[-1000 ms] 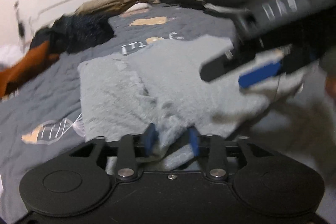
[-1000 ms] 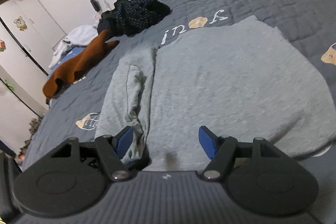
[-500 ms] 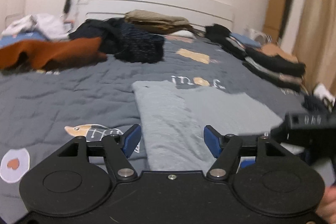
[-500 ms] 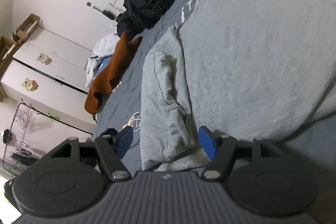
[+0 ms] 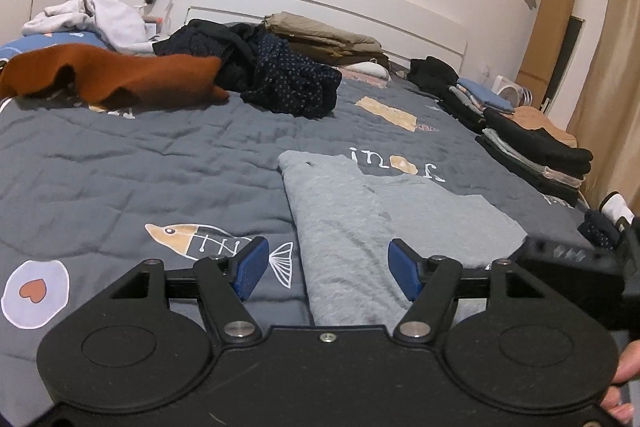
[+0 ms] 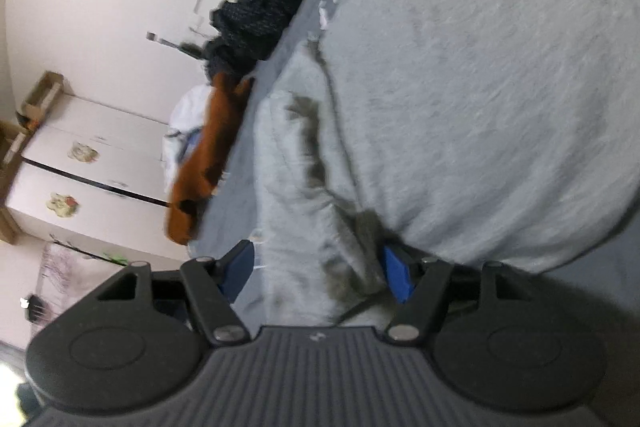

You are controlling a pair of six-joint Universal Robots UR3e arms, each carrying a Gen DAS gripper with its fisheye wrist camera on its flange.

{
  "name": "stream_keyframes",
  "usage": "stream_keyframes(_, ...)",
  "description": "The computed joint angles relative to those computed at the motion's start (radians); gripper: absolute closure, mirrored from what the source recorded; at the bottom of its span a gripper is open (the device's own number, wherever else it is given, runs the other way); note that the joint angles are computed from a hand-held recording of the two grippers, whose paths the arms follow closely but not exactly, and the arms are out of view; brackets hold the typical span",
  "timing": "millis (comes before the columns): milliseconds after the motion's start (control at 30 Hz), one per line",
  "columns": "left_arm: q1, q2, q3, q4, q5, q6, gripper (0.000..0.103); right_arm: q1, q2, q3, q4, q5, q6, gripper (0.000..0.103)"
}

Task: Fold clothes

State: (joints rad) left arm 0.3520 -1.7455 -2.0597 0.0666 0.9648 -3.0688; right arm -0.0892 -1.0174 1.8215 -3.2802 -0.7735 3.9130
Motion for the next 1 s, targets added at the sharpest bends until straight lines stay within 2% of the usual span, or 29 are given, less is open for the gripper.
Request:
stream_keyframes(100, 0.013, 0.011, -0.008, -0.005, -0.016, 0.002, 0.038, 0.009, 0.017, -0.019, -0.017, 0.019, -0.007, 0.035)
stream_keyframes(333, 0.018, 0.022, -0.012, -0.018, -0.025, -0.001, 0.038, 0.041, 0.038, -0.020, -0.030, -0.067, 0.027, 0.041)
stream_keyframes(367, 0.018, 0.022, -0.012, -0.017, -0.024, -0.002, 0.038, 0.046, 0.039, -0.023, -0.032, -0.080, 0.032, 0.052)
stream_keyframes(400, 0.017, 0.021, -0.013, -0.015, -0.024, -0.003, 0.038, 0.050, 0.040, -0.026, -0.033, -0.092, 0.037, 0.072)
stream_keyframes(467, 0.014, 0.019, -0.011, -0.011, -0.021, -0.007, 0.038, 0.055, 0.043, -0.027, -0.035, -0.112, 0.051, 0.092)
stream_keyframes(633, 0.007, 0.014, -0.003, -0.020, -0.016, -0.011, 0.038, 0.040, 0.025, 0.006, -0.093, -0.118, 0.097, 0.094)
stream_keyframes(800, -0.018, 0.008, 0.005, -0.035, -0.016, 0.027, 0.036, -0.018, -0.036, 0.047, -0.175, -0.111, 0.143, 0.094)
stream_keyframes(900, -0.050, 0.005, -0.007, -0.020, -0.026, 0.095, 0.030, -0.057, -0.067, 0.073, -0.191, -0.118, 0.144, 0.094)
stream_keyframes(1000, -0.113, 0.002, -0.043, 0.045, 0.006, 0.187, 0.030, -0.088, -0.084, 0.098, -0.173, -0.122, 0.137, 0.094)
